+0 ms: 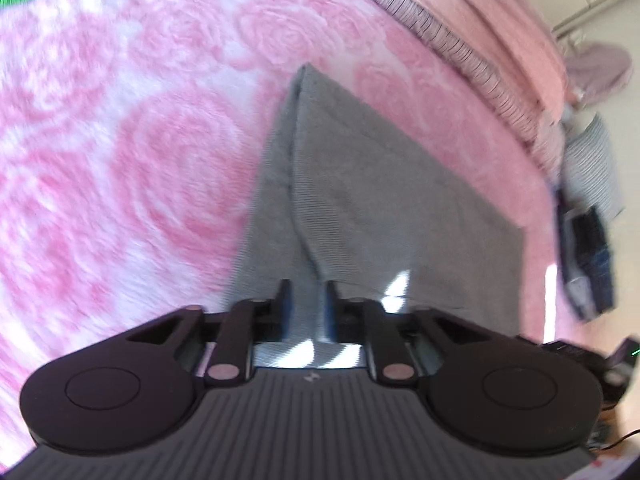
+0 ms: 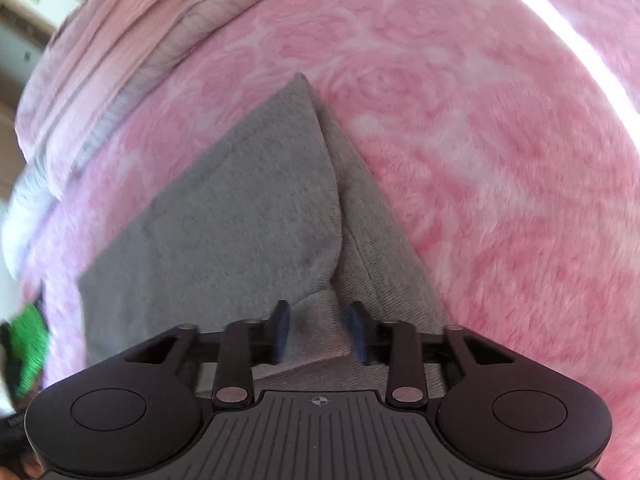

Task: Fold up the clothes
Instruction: 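Lift the waistband with both grippers and fold it over toward the hem, then open both grippers and release the folded skirt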

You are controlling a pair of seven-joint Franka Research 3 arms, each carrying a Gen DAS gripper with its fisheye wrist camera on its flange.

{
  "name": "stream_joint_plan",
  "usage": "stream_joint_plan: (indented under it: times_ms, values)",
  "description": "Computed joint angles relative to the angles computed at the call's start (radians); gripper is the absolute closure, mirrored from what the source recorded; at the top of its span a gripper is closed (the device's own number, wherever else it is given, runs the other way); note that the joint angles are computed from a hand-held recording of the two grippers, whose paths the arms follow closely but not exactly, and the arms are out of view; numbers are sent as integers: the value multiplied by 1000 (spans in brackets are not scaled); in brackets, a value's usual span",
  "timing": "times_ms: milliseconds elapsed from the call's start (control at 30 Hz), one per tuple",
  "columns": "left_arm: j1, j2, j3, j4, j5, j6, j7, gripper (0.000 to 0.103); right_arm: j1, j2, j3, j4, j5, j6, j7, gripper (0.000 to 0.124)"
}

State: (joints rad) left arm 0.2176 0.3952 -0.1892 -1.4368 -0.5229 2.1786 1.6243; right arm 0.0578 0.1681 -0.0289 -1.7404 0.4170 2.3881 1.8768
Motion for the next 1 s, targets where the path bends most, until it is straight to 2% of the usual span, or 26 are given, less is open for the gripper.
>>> stream_joint_plan:
  times_ms: [67,167,200,233,267,300,367,400,433,467,500,533,567,600,667,700,767,833,900,933,1000]
  values:
    - [9,16,-10,19,-34,-19,-2,73,-6,7,2,0,30,3,-9,88]
    - [2,65,-18,73,-29,-81,-23,73,-8,20,5,14,44,2,-22,88]
    - [-2,80,-22,87,-21,-91,-19,73,-5,33,2,43,15,-28,-27,106]
    - [-7,87,-25,94,-12,-84,-7,74,-4,42,1,72,-11,-57,-37,108]
    - [-12,95,-28,110,-1,-84,4,80,-5,39,3,78,-7,-43,-58,111]
    - [-17,97,-28,120,15,-73,15,98,-13,25,13,64,44,21,-104,112]
    - [2,86,-46,117,-28,-14,64,97,-28,-20,49,13,224,206,-281,112]
    - [22,61,-69,86,-90,60,128,98,-34,-37,67,-5,328,278,-390,112]
    - [37,29,-90,49,-150,146,217,97,-32,-47,69,-17,376,313,-451,112]
    - [40,3,-100,19,-181,216,307,97,-7,-47,37,-23,353,291,-443,112]
    - [34,-13,-94,-1,-181,248,352,97,-17,-29,35,-17,267,214,-364,112]
    - [24,-14,-75,-8,-161,232,330,97,-7,-9,14,-5,162,125,-279,112]
    - [16,-1,-55,-3,-131,173,277,97,-2,13,3,13,90,41,-238,112]
    - [-6,5,-30,-10,-65,136,233,97,-16,23,21,11,49,11,-225,112]
    - [-46,12,0,-19,79,75,214,97,5,4,5,-22,50,45,-220,112]
    - [-47,-6,-4,-57,83,112,229,97,3,-1,5,-25,58,44,-208,112]
    - [-43,-2,-5,-49,71,111,192,96,0,-1,1,-14,43,7,-181,112]
    - [-44,2,-6,-34,85,101,186,96,14,4,-6,20,-38,-36,-131,108]
    - [-54,12,-3,3,132,66,188,94,43,28,-18,85,-187,-84,-41,87]
    - [-59,27,-1,40,157,36,187,91,60,29,-23,98,-257,-77,-8,86]
    - [-58,20,0,51,177,14,191,76,71,21,-21,92,-317,-18,-2,86]
